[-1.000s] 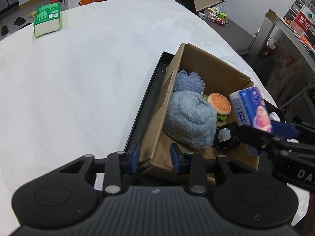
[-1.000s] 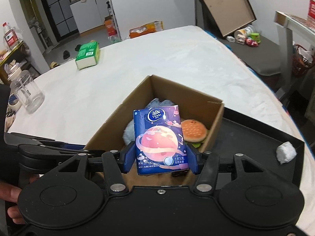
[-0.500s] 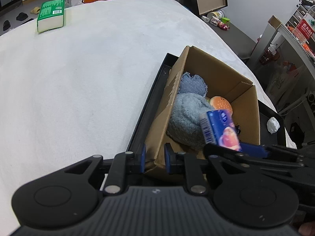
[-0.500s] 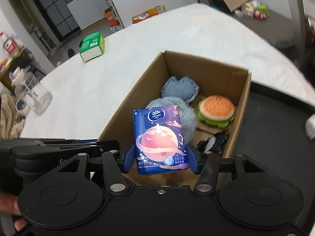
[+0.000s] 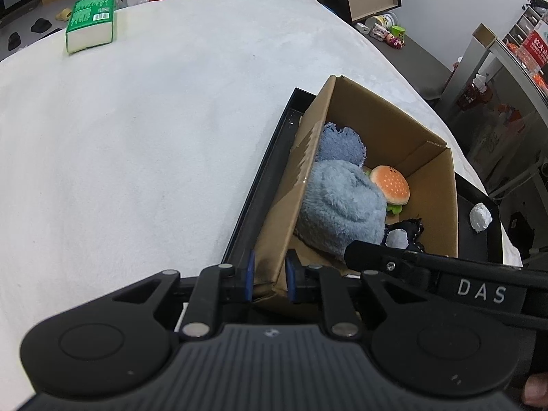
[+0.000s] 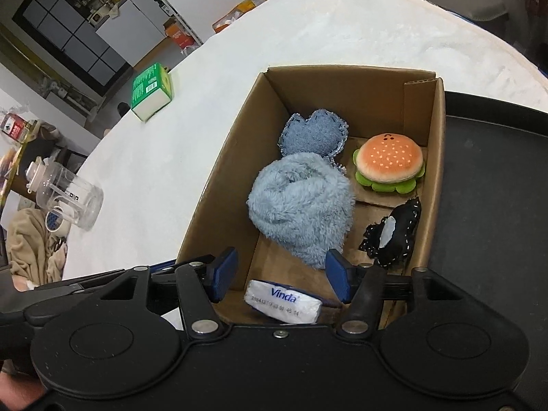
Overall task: Organize soft objects
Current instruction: 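Lower the tissue pack into the box and open the right tool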
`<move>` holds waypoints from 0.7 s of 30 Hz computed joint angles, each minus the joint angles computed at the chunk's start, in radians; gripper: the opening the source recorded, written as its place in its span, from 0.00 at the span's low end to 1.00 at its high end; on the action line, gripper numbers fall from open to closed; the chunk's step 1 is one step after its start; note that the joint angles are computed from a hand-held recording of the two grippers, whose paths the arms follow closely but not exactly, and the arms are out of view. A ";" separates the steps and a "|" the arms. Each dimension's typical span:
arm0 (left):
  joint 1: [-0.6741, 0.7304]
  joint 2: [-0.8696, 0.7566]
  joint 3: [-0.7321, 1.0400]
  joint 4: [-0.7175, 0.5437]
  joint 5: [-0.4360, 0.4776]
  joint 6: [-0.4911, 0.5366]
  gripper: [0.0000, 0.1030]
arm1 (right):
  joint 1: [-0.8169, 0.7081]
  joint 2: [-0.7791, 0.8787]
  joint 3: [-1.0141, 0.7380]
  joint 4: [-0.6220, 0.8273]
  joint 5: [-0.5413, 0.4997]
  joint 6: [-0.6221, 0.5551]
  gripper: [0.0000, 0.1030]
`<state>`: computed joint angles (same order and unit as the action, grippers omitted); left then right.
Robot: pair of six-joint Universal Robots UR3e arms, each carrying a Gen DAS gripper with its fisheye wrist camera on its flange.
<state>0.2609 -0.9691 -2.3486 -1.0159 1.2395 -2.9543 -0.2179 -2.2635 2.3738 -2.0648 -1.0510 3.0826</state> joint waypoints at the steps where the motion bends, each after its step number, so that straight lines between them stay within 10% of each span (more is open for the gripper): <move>1: -0.004 -0.002 0.001 0.001 0.003 -0.001 0.17 | -0.003 -0.004 -0.001 0.009 0.002 -0.002 0.55; 21: -0.140 -0.062 0.068 0.041 0.140 -0.088 0.20 | -0.091 -0.135 -0.113 0.246 -0.023 -0.144 0.55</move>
<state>0.1206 -1.0311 -2.2802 -0.9751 1.3792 -3.0418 -0.3087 -2.3987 2.2608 -1.8186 -1.0744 2.9381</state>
